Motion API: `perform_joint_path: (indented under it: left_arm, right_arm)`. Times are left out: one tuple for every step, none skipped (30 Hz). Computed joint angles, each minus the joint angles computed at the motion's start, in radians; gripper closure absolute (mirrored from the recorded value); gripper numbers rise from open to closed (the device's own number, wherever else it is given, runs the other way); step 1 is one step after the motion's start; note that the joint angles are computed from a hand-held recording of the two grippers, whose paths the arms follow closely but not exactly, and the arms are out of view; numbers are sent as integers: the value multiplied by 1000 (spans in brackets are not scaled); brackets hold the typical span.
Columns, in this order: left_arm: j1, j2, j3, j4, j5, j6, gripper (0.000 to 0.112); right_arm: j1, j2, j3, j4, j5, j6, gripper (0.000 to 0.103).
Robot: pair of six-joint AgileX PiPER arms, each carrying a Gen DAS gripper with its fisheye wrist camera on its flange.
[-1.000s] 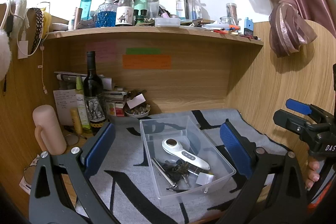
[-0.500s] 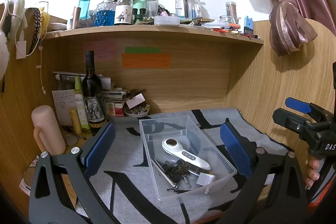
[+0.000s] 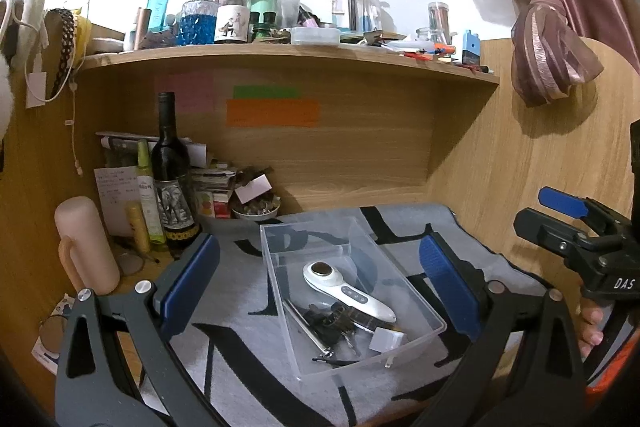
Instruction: Organize rigid objects
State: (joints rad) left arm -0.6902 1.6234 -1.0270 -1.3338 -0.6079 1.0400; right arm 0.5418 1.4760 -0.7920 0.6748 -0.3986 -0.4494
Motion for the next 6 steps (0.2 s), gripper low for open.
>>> perform_joint_path:
  left_arm:
    - [-1,-1,4,12,-4,-11,11]
    - [-3,-1,5,15,-7,-13,11]
    - [-5,0,5,18,-14,-12,11]
    - [-9,0,6,16,-22,-10,11]
    - [-9,-2,6,16,-17,-10,11]
    - [-3,-2,4,15,-6,-6,11]
  right_arm:
    - [-1,0,0,-1,1,1,0]
    - [-2,-1,0,-2,3,2,0]
    - [-2,1,-2,-3,6,5,0]
    - [-4,2,-5,-3,10,5,0]
    - [1,6,-6,5,7,-1,0]
    - [4,9,-8,16,4,-9,0]
